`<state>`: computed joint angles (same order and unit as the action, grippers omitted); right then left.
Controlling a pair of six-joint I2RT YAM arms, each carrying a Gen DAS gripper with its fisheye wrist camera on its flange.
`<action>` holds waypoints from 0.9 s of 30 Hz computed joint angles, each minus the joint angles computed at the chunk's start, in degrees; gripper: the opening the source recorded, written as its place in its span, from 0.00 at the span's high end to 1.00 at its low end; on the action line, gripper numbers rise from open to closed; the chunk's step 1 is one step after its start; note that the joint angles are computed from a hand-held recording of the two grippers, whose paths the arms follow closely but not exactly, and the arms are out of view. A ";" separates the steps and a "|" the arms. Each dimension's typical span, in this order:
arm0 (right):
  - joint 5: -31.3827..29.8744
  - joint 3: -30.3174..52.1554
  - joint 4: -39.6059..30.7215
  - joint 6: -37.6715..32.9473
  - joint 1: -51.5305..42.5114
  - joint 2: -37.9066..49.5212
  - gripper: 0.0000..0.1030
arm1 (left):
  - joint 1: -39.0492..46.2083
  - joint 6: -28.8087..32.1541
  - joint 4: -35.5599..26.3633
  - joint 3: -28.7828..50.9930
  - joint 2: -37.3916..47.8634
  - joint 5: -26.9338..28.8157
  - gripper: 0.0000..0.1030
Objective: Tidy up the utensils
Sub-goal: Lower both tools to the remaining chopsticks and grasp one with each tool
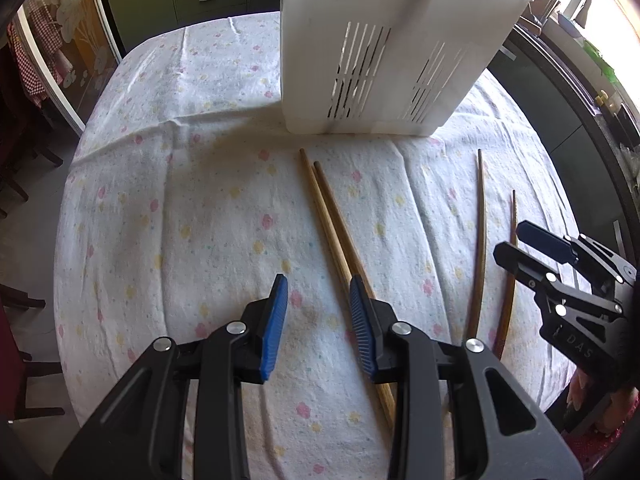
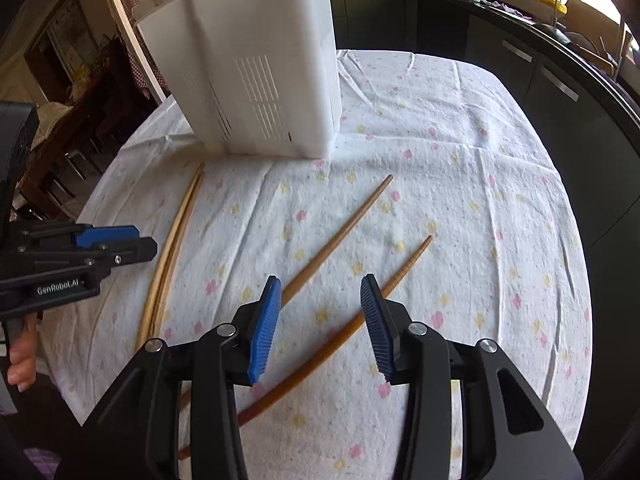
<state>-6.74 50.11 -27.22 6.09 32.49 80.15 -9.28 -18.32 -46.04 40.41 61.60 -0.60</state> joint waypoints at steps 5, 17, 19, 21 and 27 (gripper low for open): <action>3.31 7.43 -2.44 0.39 1.65 9.07 0.56 | 0.92 0.45 -0.31 0.72 0.10 0.21 0.70; 6.60 11.50 -1.54 0.30 6.61 13.49 0.83 | 2.80 1.00 0.75 0.70 3.59 2.18 0.70; 5.14 11.33 -1.21 0.04 5.61 13.48 0.83 | 3.06 -0.19 1.84 0.86 3.72 3.50 0.70; 4.58 11.15 -0.97 -0.38 5.24 13.40 0.83 | 3.34 -0.74 2.29 1.18 3.28 4.51 0.70; 4.90 11.06 -1.30 -1.65 5.09 13.16 0.83 | -0.55 -2.99 2.24 3.12 4.35 4.43 0.70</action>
